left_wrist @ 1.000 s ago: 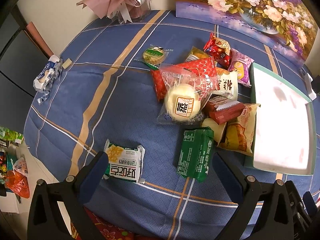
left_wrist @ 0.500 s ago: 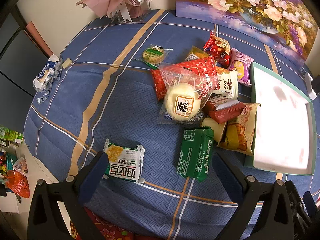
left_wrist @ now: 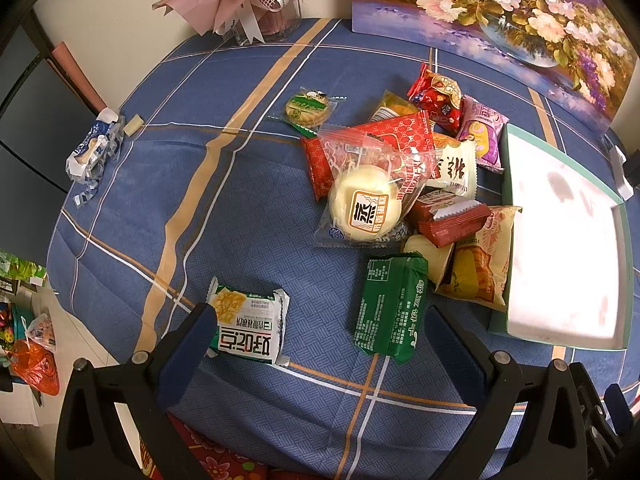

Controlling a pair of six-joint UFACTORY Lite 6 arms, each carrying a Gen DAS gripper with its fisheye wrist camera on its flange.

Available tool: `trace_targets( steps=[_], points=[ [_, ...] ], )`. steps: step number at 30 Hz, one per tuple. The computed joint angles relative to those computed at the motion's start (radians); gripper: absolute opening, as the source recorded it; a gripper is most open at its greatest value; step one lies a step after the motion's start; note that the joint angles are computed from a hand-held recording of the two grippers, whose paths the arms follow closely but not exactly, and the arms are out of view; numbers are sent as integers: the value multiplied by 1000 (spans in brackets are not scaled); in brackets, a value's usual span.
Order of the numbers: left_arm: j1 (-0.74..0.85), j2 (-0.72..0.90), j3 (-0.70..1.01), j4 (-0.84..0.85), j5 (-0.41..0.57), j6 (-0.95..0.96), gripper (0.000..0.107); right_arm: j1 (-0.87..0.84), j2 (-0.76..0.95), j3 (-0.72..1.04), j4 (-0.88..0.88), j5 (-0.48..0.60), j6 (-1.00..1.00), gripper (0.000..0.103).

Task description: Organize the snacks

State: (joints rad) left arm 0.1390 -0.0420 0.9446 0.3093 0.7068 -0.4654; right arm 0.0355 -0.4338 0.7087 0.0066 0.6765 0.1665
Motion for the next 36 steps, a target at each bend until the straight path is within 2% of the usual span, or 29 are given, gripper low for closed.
trace_targets(
  steps=[16, 20, 25, 31, 36],
  points=[
    [49, 8, 11, -50, -7, 80, 103, -2, 0, -3, 4, 0, -10, 103],
    [151, -15, 28, -200, -26, 243, 103, 10, 18, 11, 27, -3, -20, 103],
    [308, -9, 51, -270, -38, 327, 103, 109, 43, 41, 36, -27, -13, 103],
    [458, 57, 74, -372, -42, 446, 103, 216, 135, 98, 178, -46, -100, 103],
    [513, 129, 86, -456, -25, 528, 103, 286, 243, 134, 277, -63, -141, 103]
  ],
)
